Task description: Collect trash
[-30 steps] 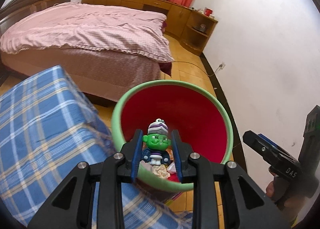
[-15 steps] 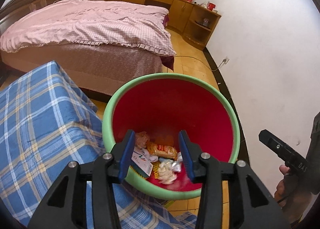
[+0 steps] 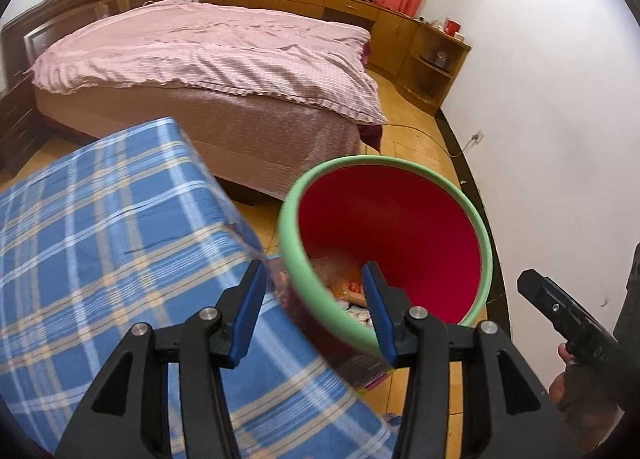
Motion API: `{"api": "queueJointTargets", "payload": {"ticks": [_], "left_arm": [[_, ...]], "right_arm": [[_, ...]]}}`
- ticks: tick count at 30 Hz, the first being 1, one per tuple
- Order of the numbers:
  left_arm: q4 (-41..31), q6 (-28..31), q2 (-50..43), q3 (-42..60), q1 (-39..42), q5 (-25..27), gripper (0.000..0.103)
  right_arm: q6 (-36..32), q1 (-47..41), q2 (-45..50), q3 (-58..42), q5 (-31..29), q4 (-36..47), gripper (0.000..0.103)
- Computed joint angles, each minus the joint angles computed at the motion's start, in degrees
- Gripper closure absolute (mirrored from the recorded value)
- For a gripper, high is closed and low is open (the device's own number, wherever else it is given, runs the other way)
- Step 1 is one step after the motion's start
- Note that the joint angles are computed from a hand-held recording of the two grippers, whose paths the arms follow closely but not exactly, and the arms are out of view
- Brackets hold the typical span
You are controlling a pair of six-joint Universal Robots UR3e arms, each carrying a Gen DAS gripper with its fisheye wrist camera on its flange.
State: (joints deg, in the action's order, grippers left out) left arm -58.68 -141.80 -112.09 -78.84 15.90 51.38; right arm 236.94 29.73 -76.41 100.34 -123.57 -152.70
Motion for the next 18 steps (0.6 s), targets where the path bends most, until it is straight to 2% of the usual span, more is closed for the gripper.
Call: {"api": "queueJointTargets", "payload": {"ticks": [7, 18], "left_arm": [[0.4, 1.3, 4.4, -3.9, 5.8, 0.8, 0.053], [0.3, 4.8, 10.8, -8.8, 17.1, -0.6, 0.052]], "right_arm": [[0.8, 4.9, 6.6, -10.4, -1.3, 4.0, 0.0], [-0.1, 12.5, 17.4, -29.5, -3.9, 10.5, 0.0]]}}
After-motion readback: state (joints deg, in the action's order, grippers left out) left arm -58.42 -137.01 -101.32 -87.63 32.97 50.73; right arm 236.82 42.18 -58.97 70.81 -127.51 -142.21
